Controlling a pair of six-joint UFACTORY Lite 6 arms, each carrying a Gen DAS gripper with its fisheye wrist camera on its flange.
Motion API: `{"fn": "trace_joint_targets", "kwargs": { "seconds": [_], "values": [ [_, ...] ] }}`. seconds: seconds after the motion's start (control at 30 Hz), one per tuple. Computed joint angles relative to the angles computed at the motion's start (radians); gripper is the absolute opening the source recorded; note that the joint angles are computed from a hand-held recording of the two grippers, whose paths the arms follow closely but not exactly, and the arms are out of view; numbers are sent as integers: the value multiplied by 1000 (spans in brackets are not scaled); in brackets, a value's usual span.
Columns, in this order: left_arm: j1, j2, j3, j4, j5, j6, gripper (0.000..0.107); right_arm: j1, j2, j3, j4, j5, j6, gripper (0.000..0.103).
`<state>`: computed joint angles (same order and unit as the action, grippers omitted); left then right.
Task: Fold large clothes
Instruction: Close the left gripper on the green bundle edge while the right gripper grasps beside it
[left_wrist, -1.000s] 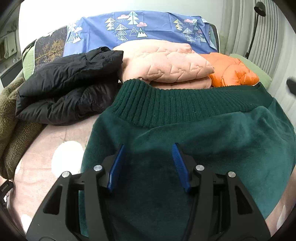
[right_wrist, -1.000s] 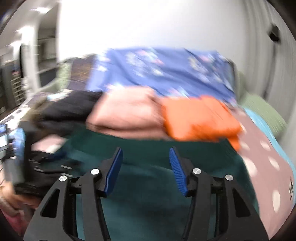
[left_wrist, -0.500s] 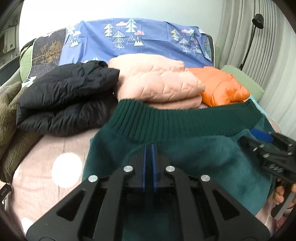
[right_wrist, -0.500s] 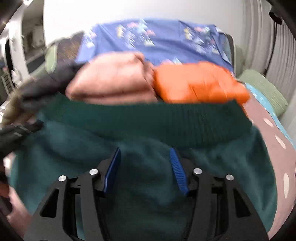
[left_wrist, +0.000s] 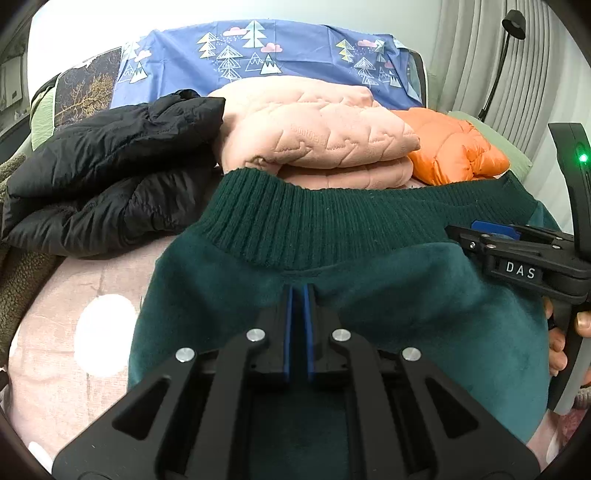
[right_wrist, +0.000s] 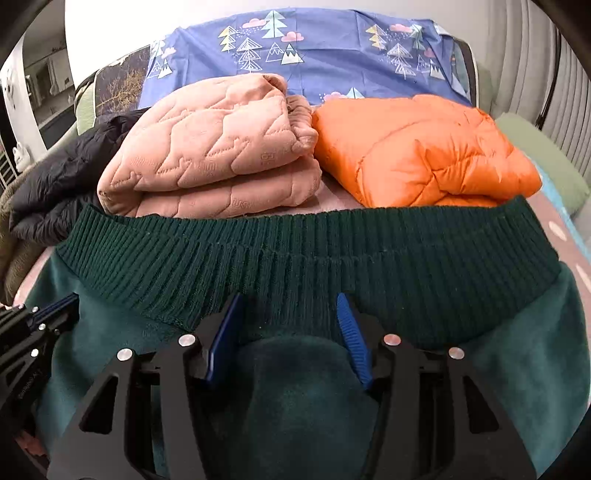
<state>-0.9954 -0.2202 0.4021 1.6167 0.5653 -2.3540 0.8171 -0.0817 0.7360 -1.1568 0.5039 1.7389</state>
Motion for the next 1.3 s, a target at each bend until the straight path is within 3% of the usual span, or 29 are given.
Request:
{"fn": "trace_joint_targets", "kwargs": {
  "seconds": [0.2,0.43,0.53,0.63,0.77,0.9,1.0,1.07,1.13,1.2,1.3],
  "values": [
    [-1,-32,-20,-8,-7,5,7,42,-121,-22,78,52,-60,53],
    [-25,-36,-20,-37,19,20,7,180,-285,-129,63,152,32,48],
    [-30,-43,-27,-36,20,13,7,133,-150,-114,67,87,35,49],
    [-17,-32,-22,-18,7,-2,7,181,8,-40,-15,182,97,51],
    [-11,-57,-31,-28,-7,9,7,190,-111,-86,45,176,76,46],
    [-31,-52,-22,-68,18,46,8,451,-274,-145,68,368,179,44],
    [-29,-49,-21,-65,14,45,8,451,-192,-208,52,266,291,45],
    [-36,-33,-11,-73,26,51,8,465,-112,-180,6,302,306,45],
    [-37,-28,-4,-83,31,66,8,444,-132,-135,95,303,224,45],
    [-31,-48,-10,-100,21,81,9,482,-172,-117,153,362,185,44],
    [-28,-61,-21,-88,19,67,12,675,-183,-100,154,520,257,44]
  ]
}}
